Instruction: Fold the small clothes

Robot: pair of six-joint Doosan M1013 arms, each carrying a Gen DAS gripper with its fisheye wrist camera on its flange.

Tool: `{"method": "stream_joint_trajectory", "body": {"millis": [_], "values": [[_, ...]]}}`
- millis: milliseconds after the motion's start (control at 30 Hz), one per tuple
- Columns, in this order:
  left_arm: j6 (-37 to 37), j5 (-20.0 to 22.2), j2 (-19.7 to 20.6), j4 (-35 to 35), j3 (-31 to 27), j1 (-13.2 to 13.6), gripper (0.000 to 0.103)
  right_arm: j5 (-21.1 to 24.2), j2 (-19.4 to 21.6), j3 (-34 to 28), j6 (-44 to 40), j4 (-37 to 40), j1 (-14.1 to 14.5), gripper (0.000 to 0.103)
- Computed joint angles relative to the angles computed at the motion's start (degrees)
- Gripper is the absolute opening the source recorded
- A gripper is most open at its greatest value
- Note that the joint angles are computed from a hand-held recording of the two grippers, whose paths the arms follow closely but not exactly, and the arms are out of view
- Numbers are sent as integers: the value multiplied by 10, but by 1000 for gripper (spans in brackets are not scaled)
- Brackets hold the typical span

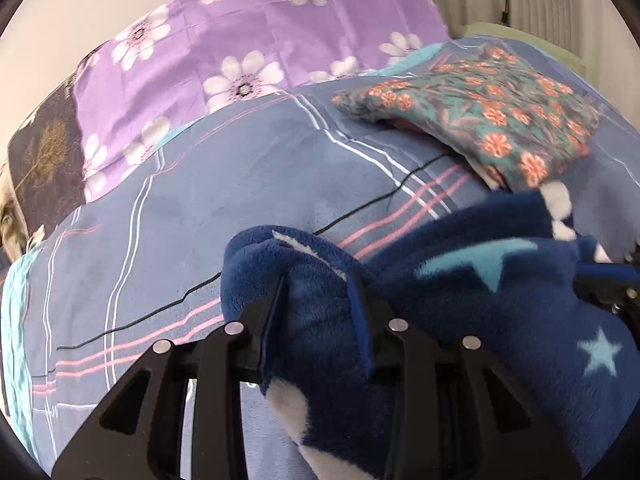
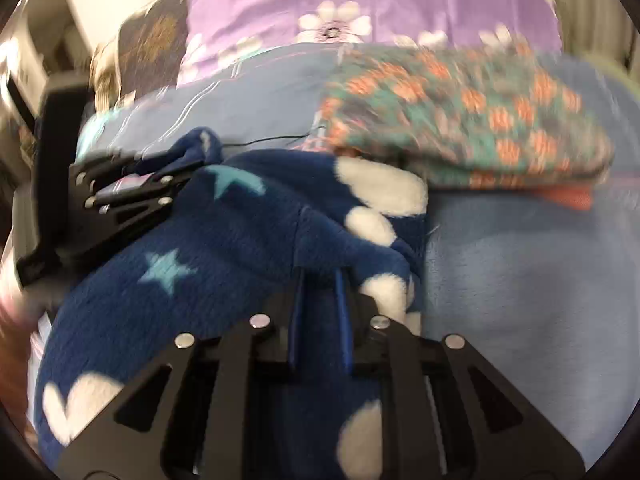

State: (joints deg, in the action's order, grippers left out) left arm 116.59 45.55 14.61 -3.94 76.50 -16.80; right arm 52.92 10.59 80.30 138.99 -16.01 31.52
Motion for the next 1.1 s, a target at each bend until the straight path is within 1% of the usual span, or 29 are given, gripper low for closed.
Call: {"method": "stream_joint_trajectory", "body": {"millis": [33, 100, 167, 233, 267, 300, 333, 367, 400, 433, 500, 533, 567, 600, 633, 667, 700, 733, 767, 800, 833, 900, 967, 1033, 1100], "values": [[6, -5, -2, 7, 3, -2, 31, -5, -4, 3, 5, 3, -1, 14], [10, -1, -2, 3, 1, 0, 31, 8, -1, -1, 4, -19, 7, 14], [13, -4, -7, -15, 4, 6, 31, 13, 0, -4, 7, -32, 12, 14], [27, -12, -17, -45, 10, 15, 35, 7, -5, 1, 12, -45, 18, 14], [41, -3, -25, -84, 9, 26, 38, 5, -9, 4, 15, -49, 17, 14], [51, 9, -31, -116, 9, 35, 39, 11, -17, 7, 38, -67, 24, 14], [71, 29, -43, -166, 12, 50, 39, 19, -22, 9, 57, -80, 28, 14], [91, 40, -52, -202, 18, 60, 39, 28, -30, 12, 81, -95, 34, 16], [130, 55, -69, -261, 31, 77, 39, 28, -40, 18, 101, -104, 41, 17], [157, 69, -82, -299, 43, 89, 40, 13, -59, 33, 123, -114, 49, 17], [198, 100, -107, -346, 67, 107, 44, -5, -84, 54, 147, -132, 67, 18], [220, 118, -121, -363, 83, 115, 46, -12, -98, 65, 157, -145, 82, 18], [239, 131, -131, -371, 95, 118, 52, -19, -107, 75, 160, -154, 96, 18], [270, 144, -146, -380, 114, 123, 61, -26, -113, 81, 158, -155, 105, 18], [289, 148, -155, -385, 128, 124, 64, -40, -120, 90, 152, -147, 118, 18], [324, 156, -168, -389, 148, 124, 70, -54, -126, 102, 143, -130, 126, 21], [340, 152, -176, -373, 165, 117, 74, -53, -126, 106, 140, -118, 129, 25], [332, 142, -180, -347, 178, 107, 74, -31, -117, 109, 127, -82, 128, 25], [312, 136, -178, -318, 187, 95, 76, -22, -112, 111, 125, -66, 126, 25], [301, 136, -176, -308, 194, 90, 77, -25, -106, 120, 125, -48, 121, 25], [297, 136, -173, -323, 199, 91, 78, -44, -105, 132, 137, -53, 118, 25], [268, 158, -164, -340, 190, 99, 78, -39, -106, 128, 149, -55, 118, 25], [260, 162, -168, -349, 190, 106, 78, -32, -109, 124, 160, -65, 124, 25], [261, 160, -175, -355, 192, 111, 78, -30, -117, 129, 179, -80, 133, 29], [264, 168, -180, -368, 193, 122, 77, -42, -130, 140, 212, -98, 137, 41]]}}
